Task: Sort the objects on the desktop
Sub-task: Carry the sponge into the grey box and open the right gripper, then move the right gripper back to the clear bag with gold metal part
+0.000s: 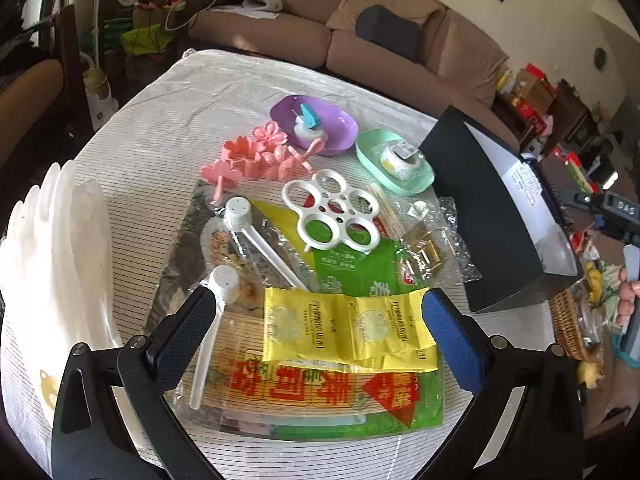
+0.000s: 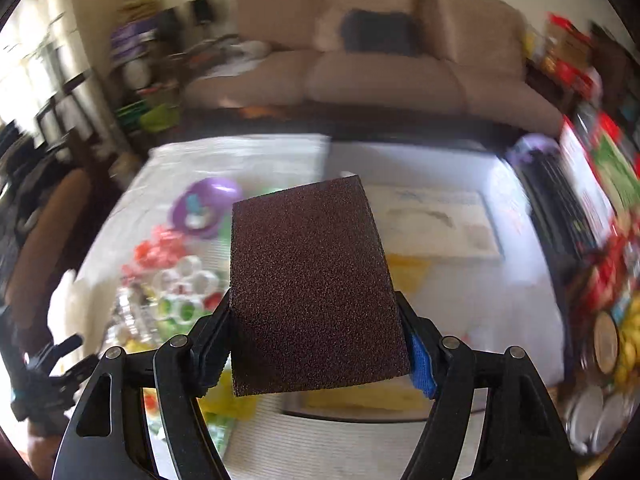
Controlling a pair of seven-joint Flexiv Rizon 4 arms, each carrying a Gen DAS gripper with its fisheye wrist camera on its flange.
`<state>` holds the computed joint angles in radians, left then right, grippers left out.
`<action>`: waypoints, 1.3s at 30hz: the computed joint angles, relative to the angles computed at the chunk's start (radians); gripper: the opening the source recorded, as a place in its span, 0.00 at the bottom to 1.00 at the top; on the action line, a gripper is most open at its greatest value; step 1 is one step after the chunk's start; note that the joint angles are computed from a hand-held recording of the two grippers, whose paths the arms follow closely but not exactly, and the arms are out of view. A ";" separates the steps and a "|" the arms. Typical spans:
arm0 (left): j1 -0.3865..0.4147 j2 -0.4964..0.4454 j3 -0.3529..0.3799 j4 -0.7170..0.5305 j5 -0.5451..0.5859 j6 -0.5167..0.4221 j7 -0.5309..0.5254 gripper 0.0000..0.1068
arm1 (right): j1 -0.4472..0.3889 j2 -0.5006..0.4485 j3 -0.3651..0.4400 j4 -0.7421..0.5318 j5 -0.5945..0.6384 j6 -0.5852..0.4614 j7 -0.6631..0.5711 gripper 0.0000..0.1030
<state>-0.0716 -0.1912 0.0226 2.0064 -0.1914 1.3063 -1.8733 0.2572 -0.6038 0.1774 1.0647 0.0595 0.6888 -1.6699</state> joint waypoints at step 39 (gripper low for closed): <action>0.013 0.017 0.061 -0.005 0.107 -0.022 -0.124 0.96 | -0.022 0.060 0.102 0.092 0.115 0.030 -0.144 0.81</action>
